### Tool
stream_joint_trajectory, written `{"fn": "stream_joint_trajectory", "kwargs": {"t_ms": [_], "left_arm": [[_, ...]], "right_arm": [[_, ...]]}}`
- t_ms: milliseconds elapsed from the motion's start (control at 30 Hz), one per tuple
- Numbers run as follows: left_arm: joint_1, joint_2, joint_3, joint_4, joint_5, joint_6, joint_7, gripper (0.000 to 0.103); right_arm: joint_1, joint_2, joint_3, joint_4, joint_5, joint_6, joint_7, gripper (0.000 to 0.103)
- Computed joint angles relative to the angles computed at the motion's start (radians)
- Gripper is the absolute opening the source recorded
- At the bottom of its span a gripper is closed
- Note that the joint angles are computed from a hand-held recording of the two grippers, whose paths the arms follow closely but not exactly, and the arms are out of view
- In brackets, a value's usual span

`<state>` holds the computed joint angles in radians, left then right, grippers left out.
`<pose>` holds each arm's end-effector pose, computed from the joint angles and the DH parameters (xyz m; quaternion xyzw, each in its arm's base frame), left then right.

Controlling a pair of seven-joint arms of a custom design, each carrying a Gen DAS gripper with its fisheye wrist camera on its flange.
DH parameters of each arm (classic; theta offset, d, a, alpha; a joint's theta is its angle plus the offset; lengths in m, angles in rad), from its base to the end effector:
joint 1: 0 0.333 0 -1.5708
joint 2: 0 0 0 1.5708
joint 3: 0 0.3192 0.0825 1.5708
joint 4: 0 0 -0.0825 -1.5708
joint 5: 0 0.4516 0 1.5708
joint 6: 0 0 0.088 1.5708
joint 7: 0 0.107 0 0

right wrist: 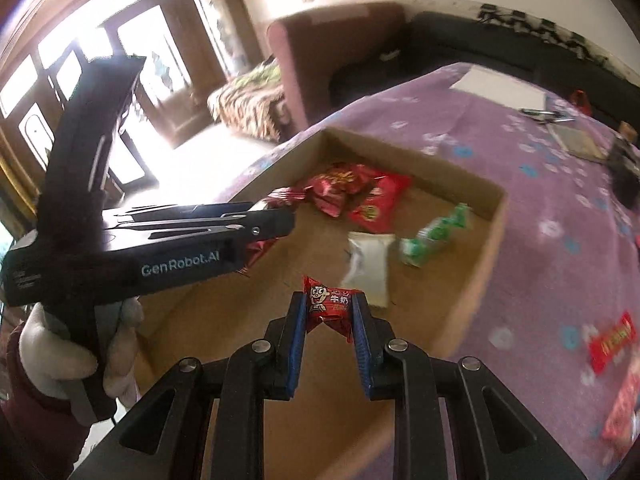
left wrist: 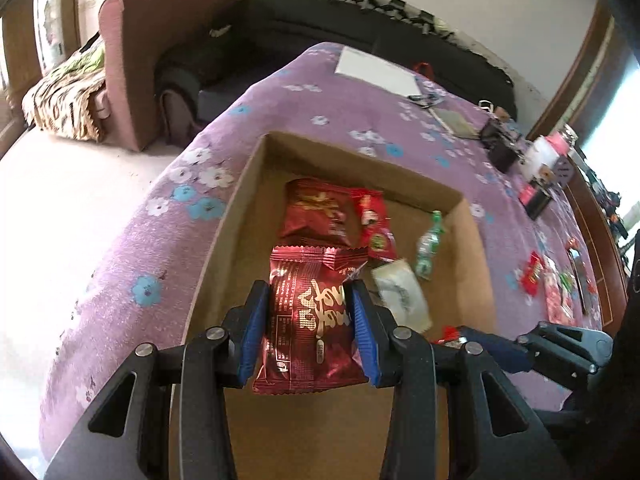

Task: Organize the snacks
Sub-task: 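Drop the dark red packet into the box with the left tool while the right tool follows, then open the right tool to drop the small red packet into the box, then withdraw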

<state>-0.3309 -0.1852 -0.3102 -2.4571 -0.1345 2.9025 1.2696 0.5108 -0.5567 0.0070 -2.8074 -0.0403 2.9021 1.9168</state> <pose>0.4492 -0.3260 0.3943 -0.5904 0.7465 -0.2941 0.0876 0.3806 0.2193 0.3960 -0.7358 0.5968 -0.1227 0.2957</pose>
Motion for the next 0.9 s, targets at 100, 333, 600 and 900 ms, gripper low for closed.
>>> {"fn": "stream_joint_trajectory", "kwargs": {"t_ms": [100, 333, 600, 900], "left_arm": [[0.015, 0.012, 0.001, 0.004, 0.015, -0.008, -0.025, 0.040], [0.038, -0.008, -0.012, -0.010, 0.053, 0.004, -0.074, 0.041], [0.155, -0.103, -0.132, -0.055, 0.298, 0.032, -0.285, 0.042], [0.236, -0.247, -0.269, -0.095, 0.474, 0.001, -0.460, 0.053]], "right_arm": [[0.021, 0.076, -0.017, 0.047, 0.017, 0.004, -0.024, 0.022], [-0.005, 0.154, 0.011, 0.088, 0.031, 0.031, -0.028, 0.026], [-0.009, 0.109, 0.003, 0.046, 0.036, 0.091, 0.009, 0.030], [-0.029, -0.083, 0.009, -0.072, -0.008, 0.077, 0.078, 0.031]]}}
